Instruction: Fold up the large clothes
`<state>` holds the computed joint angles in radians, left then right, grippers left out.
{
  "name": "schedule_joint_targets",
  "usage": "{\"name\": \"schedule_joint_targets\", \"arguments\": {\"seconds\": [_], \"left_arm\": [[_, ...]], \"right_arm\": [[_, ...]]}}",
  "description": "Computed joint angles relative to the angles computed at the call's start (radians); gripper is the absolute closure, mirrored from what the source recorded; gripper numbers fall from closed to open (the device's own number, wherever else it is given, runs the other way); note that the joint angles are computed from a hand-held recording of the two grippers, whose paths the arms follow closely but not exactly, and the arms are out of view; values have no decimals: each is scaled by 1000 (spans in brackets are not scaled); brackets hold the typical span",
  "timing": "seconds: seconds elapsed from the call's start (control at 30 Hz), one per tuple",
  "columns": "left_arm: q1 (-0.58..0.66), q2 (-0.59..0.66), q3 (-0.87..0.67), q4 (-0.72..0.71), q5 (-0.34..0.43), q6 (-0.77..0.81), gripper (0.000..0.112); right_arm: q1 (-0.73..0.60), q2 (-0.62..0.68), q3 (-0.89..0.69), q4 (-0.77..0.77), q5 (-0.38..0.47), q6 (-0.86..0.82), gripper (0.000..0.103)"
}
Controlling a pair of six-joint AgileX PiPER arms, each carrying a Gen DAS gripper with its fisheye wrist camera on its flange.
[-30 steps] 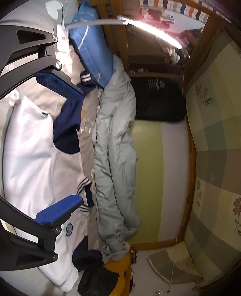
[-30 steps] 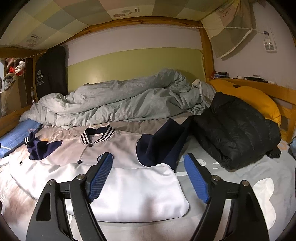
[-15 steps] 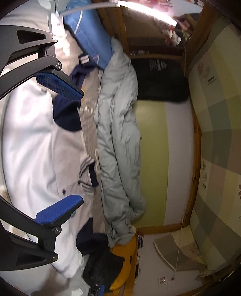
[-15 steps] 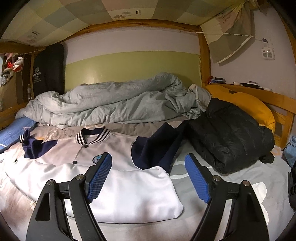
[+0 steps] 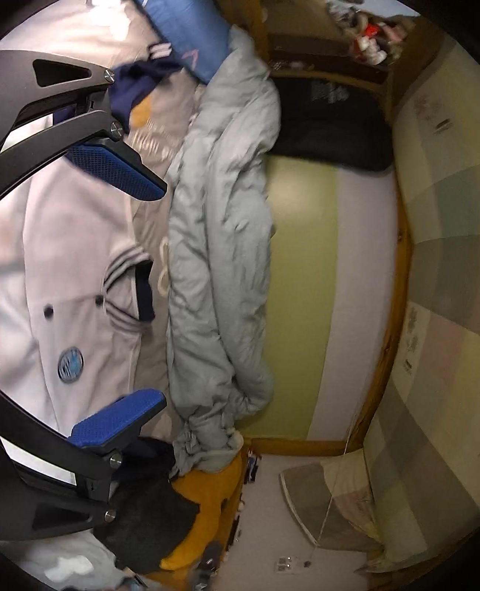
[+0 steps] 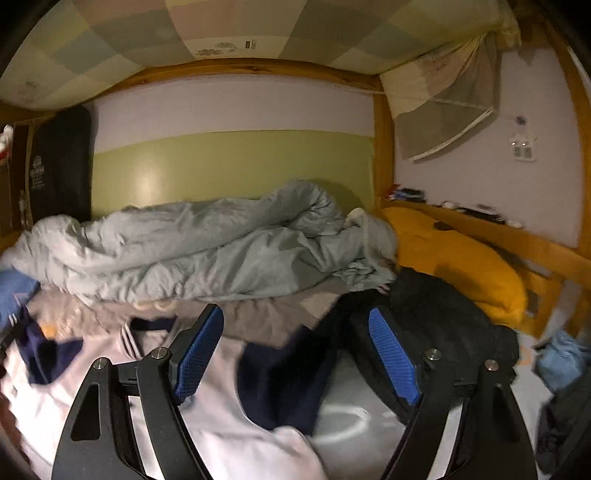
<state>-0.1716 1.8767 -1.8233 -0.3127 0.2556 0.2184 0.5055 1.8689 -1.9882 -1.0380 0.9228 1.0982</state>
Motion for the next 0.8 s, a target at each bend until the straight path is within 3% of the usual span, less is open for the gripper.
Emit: {"name": "schedule_joint_targets", "arguments": {"seconds": [0.1, 0.17, 0.3, 0.47, 0.57, 0.63, 0.73, 0.8], "left_arm": [[-31, 69, -60, 155, -5, -162, 9], [-45, 122, -94, 162, -7, -174, 9], [-71, 257, -212, 283, 45, -261, 9], [-91, 390, -272, 495, 40, -411, 9], [-99, 469, -390, 427, 135, -315, 9], [-83, 444, -335, 372, 84, -296, 9], [-70, 436, -318, 365, 76, -328, 9], [-68, 436, -321, 362, 84, -330, 9]], "right_arm": [[-87, 44, -91, 136, -106, -42, 23], [-143, 82, -143, 224, -157, -93, 23], [-213, 213, -302, 273, -123, -107, 23], [-319, 295, -271, 373, -232, -138, 23], [-400, 401, -393, 568, -182, -300, 25], [-448, 452, -448, 639, -151, -300, 28], [-528, 454, -389, 918, -237, -462, 31], [-546, 470, -379, 1001, -274, -506, 32]]}}
